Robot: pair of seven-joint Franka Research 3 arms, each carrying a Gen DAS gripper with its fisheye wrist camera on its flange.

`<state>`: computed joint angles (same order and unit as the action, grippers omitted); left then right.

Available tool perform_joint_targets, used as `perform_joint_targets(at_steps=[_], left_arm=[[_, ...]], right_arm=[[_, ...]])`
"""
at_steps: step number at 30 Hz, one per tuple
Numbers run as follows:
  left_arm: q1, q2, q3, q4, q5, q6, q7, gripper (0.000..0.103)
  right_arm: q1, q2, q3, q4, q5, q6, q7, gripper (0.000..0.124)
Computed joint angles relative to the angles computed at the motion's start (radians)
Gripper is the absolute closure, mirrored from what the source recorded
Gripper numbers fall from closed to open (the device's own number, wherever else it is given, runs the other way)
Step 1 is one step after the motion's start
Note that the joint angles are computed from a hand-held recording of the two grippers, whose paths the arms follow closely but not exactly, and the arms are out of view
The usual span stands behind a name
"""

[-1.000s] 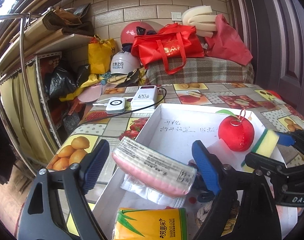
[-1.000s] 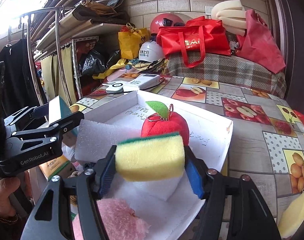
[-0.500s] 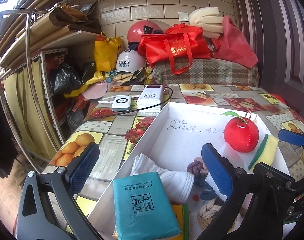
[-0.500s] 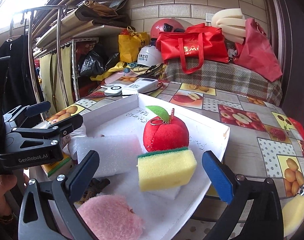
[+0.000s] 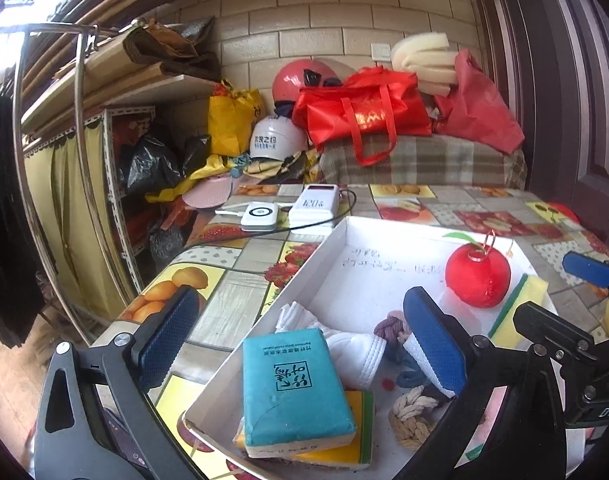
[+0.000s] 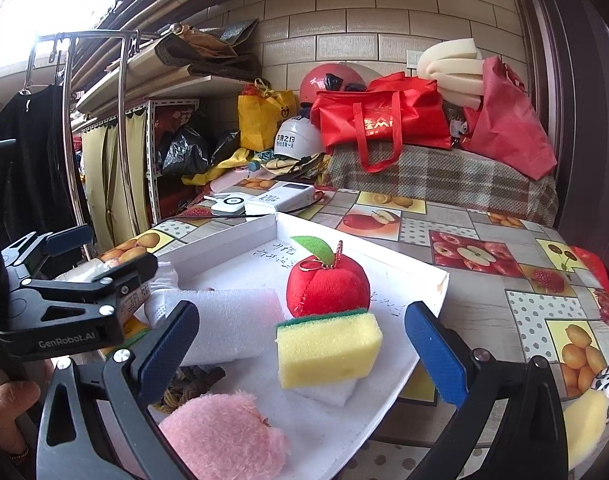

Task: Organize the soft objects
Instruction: 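Open both grippers and move them back toward the table, then grasp the pale yellow foam block with the left gripper while the right grasps the zebra-print cloth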

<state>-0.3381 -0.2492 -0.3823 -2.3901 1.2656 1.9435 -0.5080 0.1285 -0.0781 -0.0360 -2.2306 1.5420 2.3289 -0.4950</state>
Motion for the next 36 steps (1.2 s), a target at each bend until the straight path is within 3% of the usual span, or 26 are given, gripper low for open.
perform_joint_targets(at_steps=[5, 11, 19, 26, 29, 33, 36], left_arm=[[0.016, -0.063, 0.019, -0.063, 0.049, 0.172, -0.152, 0.0], [0.027, -0.065, -0.009, -0.06, 0.094, 0.19, -0.221, 0.0], [0.035, -0.053, 0.001, -0.053, 0.158, 0.309, -0.321, 0.0], [0.022, 0.078, 0.009, 0.134, 0.26, 0.367, -0.222, 0.0], [0.012, 0.113, 0.005, 0.271, 0.326, 0.302, -0.095, 0.0], [-0.021, 0.175, 0.004, 0.423, 0.406, 0.249, 0.046, 0.0], [-0.051, 0.206, 0.012, 0.419, 0.391, 0.267, 0.02, 0.0]], right_arm=[[-0.014, -0.014, -0.017, -0.019, 0.051, -0.058, -0.044, 0.021], [-0.027, -0.047, -0.03, -0.057, 0.066, -0.097, -0.092, 0.021], [-0.051, -0.105, -0.059, -0.118, 0.046, -0.082, -0.105, 0.021], [-0.114, -0.092, -0.114, -0.099, -0.019, -0.131, -0.109, 0.021], [-0.147, -0.07, -0.13, -0.071, -0.01, -0.141, -0.096, 0.021], [-0.184, -0.004, -0.135, 0.003, 0.009, -0.142, 0.048, 0.021], [-0.217, 0.04, -0.135, 0.053, 0.013, -0.172, 0.157, 0.021]])
